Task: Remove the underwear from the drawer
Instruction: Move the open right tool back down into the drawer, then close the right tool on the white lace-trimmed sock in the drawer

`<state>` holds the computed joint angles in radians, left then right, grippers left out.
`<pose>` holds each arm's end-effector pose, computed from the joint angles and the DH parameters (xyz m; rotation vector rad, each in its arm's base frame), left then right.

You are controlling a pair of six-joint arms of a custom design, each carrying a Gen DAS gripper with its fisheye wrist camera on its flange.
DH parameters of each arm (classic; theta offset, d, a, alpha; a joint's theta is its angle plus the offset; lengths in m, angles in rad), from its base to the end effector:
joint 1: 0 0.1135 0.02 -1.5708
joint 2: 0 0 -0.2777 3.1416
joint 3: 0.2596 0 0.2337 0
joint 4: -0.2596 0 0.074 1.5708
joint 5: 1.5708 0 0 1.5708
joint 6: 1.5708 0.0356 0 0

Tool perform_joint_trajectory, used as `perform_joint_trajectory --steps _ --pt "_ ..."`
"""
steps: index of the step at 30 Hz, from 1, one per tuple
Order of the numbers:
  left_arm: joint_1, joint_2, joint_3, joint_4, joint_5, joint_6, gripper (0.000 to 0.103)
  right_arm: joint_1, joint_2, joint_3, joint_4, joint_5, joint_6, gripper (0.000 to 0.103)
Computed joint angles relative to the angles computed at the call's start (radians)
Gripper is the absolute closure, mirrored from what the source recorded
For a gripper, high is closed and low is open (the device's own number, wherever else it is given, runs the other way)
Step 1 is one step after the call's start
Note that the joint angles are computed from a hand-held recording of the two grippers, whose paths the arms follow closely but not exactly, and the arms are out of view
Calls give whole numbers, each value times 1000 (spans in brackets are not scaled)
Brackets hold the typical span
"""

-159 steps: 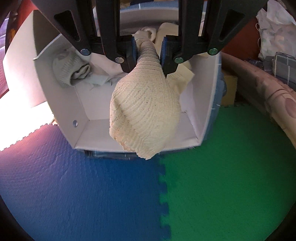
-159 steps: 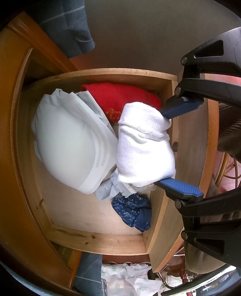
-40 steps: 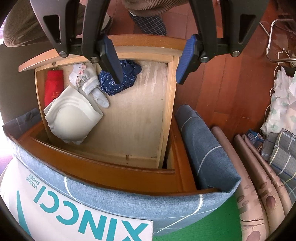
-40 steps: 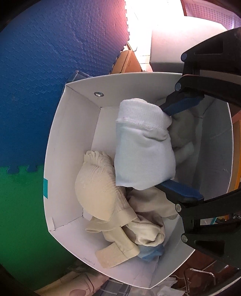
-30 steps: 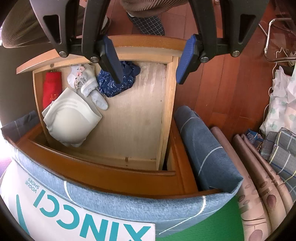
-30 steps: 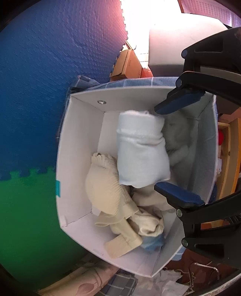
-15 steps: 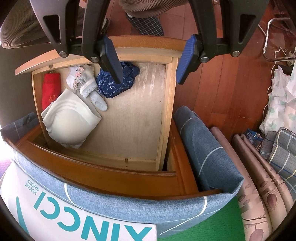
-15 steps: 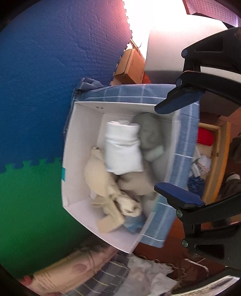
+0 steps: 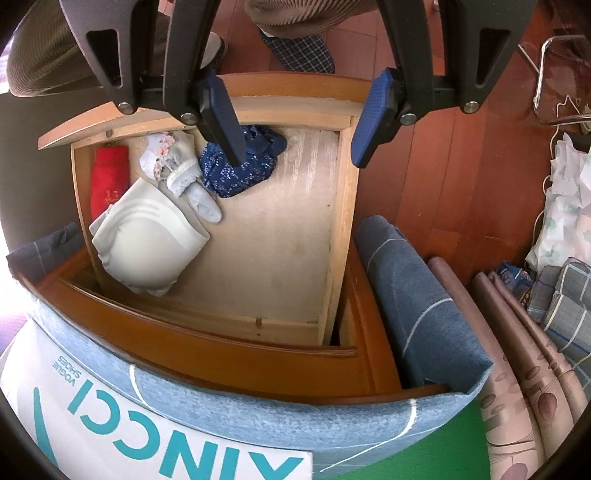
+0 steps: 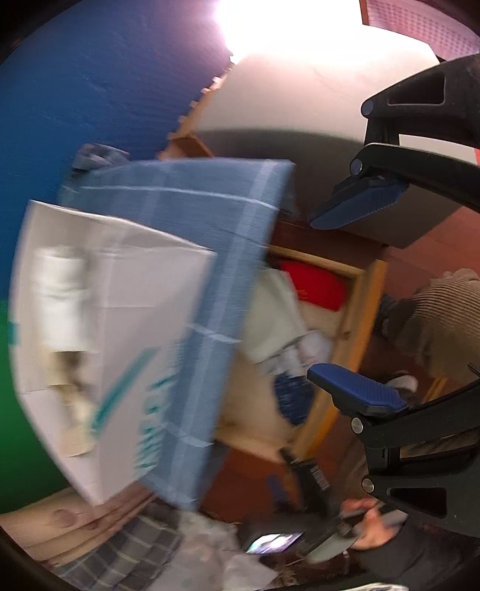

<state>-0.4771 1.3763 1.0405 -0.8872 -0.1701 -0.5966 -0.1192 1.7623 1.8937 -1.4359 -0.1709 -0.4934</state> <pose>0.2129 -0.1033 0.2656 -0.2058 2.7493 -0.0457 0.3161 -0.0318 0.3700 -0.5592 2.7791 0.1170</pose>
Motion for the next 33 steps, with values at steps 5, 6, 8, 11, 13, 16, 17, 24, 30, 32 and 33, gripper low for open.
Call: perform_joint_trajectory --steps 5,6,8,11,13,16,17,24,30,32,33 --pt "-8 26 11 -9 12 15 42 23 2 -235 121 59 6 42" --pt "-12 31 13 -10 11 16 42 29 8 -277 151 74 17 44" --pt "-20 38 18 -13 7 20 42 34 25 -333 188 79 42 48" --pt "-23 47 21 -12 17 32 42 40 56 -383 232 76 84 50" --pt "-23 54 22 -12 23 39 42 47 75 -405 256 77 102 50" --pt "-23 64 26 -15 39 54 42 62 113 -429 285 66 130 52" --pt "-25 71 30 -18 39 58 42 70 117 -432 287 63 138 53" --pt "-36 123 59 -45 51 82 42 132 182 -430 287 4 217 53" --pt "-30 169 94 -73 59 104 42 195 260 -409 294 -23 295 53" --pt "-24 182 109 -79 58 114 42 214 287 -401 302 -17 321 53" --pt "-18 188 113 -78 60 117 42 221 297 -397 304 -16 330 53"
